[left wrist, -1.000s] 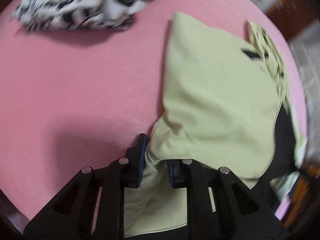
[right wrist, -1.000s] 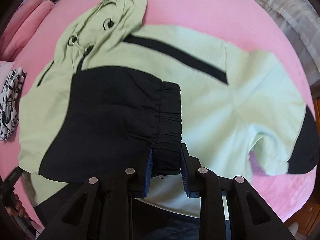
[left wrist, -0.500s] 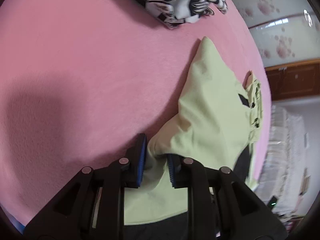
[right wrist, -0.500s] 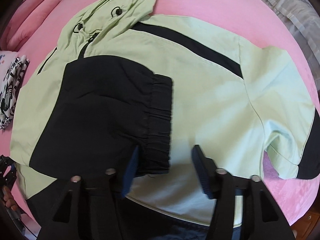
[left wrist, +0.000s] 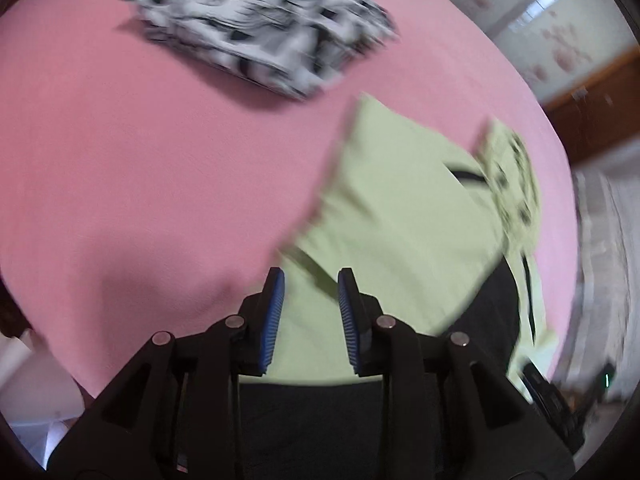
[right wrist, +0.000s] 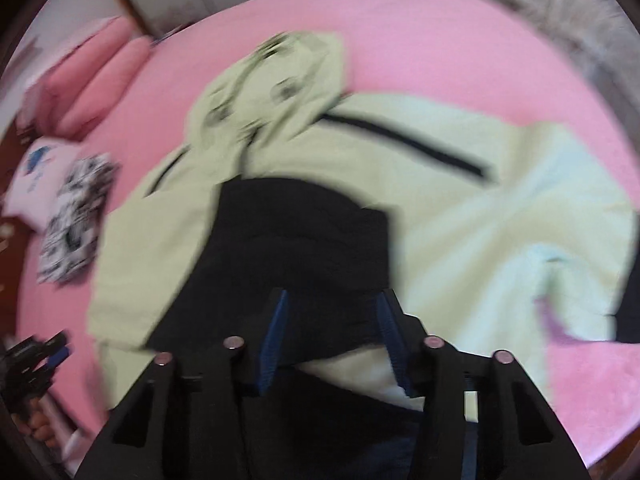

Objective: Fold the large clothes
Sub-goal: 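Lay the black cuff on the jacket and open the right tool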

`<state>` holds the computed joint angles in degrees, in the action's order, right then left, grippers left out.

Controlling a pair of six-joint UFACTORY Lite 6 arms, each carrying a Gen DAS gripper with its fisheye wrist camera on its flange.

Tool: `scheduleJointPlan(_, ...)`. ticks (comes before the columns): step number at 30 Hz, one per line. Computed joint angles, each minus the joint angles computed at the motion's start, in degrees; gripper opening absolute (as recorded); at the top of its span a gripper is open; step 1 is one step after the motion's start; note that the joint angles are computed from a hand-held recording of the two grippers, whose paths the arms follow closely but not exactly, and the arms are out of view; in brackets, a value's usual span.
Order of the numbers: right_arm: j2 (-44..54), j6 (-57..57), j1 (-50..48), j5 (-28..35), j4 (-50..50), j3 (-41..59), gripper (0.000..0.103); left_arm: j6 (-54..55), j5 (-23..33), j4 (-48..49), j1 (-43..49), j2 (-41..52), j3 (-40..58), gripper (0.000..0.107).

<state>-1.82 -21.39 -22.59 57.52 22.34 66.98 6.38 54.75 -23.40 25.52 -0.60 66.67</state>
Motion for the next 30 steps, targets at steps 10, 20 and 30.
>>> scheduleJointPlan(10,-1.3,4.8,16.5,-6.3,15.4,-12.9,0.006,-3.5,-0.3,1.7,-25.3,9.6,4.4,0.000)
scheduleJointPlan(20,3.1,10.5,0.2,-13.6,-5.3,-10.7,0.001,-11.5,-4.0,23.7,-15.8,16.1,10.3,0.000)
scheduleJointPlan(30,-1.6,-1.7,-4.0,-9.3,11.9,-9.8,0.000,-3.6,2.6,17.7,-5.9,16.9,19.0,0.000)
